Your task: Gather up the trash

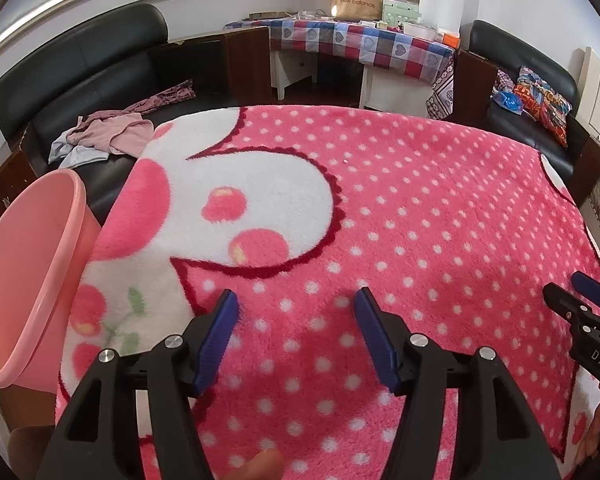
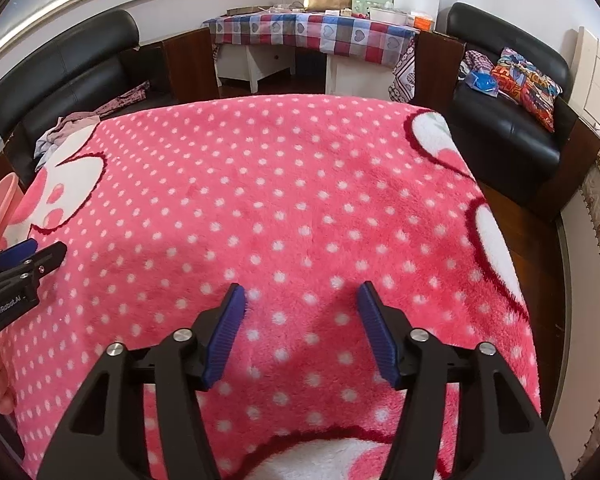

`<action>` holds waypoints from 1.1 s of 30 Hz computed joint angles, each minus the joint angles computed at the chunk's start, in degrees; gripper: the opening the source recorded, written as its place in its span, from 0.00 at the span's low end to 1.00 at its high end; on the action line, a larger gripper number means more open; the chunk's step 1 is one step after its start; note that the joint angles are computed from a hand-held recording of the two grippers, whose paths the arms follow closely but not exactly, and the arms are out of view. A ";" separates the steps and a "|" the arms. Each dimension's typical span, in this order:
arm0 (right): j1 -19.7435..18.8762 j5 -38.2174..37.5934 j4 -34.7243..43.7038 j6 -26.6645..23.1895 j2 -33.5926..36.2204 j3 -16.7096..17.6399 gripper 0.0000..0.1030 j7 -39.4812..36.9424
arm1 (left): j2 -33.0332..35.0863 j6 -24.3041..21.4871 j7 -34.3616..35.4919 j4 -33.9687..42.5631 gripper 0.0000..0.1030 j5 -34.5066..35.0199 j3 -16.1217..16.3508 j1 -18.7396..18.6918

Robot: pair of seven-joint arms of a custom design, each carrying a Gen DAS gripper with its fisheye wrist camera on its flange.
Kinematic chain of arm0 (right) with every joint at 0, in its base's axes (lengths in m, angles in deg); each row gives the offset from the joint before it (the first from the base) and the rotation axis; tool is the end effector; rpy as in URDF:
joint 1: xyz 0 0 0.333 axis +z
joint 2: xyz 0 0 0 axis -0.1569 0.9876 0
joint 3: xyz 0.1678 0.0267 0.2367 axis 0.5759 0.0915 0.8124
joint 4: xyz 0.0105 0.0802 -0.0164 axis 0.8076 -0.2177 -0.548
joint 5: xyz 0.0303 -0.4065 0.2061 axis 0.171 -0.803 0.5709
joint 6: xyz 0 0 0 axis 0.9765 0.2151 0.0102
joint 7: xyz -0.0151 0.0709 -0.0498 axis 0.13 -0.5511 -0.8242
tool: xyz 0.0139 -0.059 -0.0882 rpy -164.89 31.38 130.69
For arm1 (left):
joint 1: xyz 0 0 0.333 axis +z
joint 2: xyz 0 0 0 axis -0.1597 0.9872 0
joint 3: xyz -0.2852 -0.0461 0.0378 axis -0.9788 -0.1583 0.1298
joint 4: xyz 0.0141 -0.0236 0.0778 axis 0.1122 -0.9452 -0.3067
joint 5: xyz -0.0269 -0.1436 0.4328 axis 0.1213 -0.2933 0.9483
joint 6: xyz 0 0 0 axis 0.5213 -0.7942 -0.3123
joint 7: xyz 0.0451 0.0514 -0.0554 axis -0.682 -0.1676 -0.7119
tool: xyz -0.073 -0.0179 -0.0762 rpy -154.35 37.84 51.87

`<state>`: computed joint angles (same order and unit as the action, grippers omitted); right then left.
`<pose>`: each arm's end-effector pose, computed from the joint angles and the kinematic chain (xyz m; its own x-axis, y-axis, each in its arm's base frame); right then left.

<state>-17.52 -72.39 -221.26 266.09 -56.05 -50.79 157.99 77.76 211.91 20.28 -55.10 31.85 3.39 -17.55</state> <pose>0.4402 0.1106 0.2891 -0.0486 -0.9988 -0.0054 -0.8017 0.0422 -0.5962 0.4696 -0.2539 0.2843 -0.0633 -0.9980 -0.0074 -0.7956 0.0549 -0.6034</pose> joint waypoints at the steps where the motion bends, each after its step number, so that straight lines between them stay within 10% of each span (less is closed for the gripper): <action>1: -0.06 -0.01 0.07 -0.12 0.07 0.07 0.62 0.12 | 0.20 -0.19 -0.04 0.18 0.60 0.12 -0.07 -0.05; 11: 2.19 -0.22 0.72 -1.27 0.89 -2.30 0.81 -0.48 | 1.01 -0.93 -0.35 0.88 0.68 0.04 0.68 -0.82; 33: 2.92 -0.07 0.83 -1.30 1.11 -2.89 0.83 -0.56 | 0.50 -2.05 -0.03 0.48 0.75 -1.00 0.38 -0.69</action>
<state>-14.60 -72.46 -220.43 264.78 -54.94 -53.68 157.43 78.26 209.86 20.25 -54.62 30.86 3.77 -18.24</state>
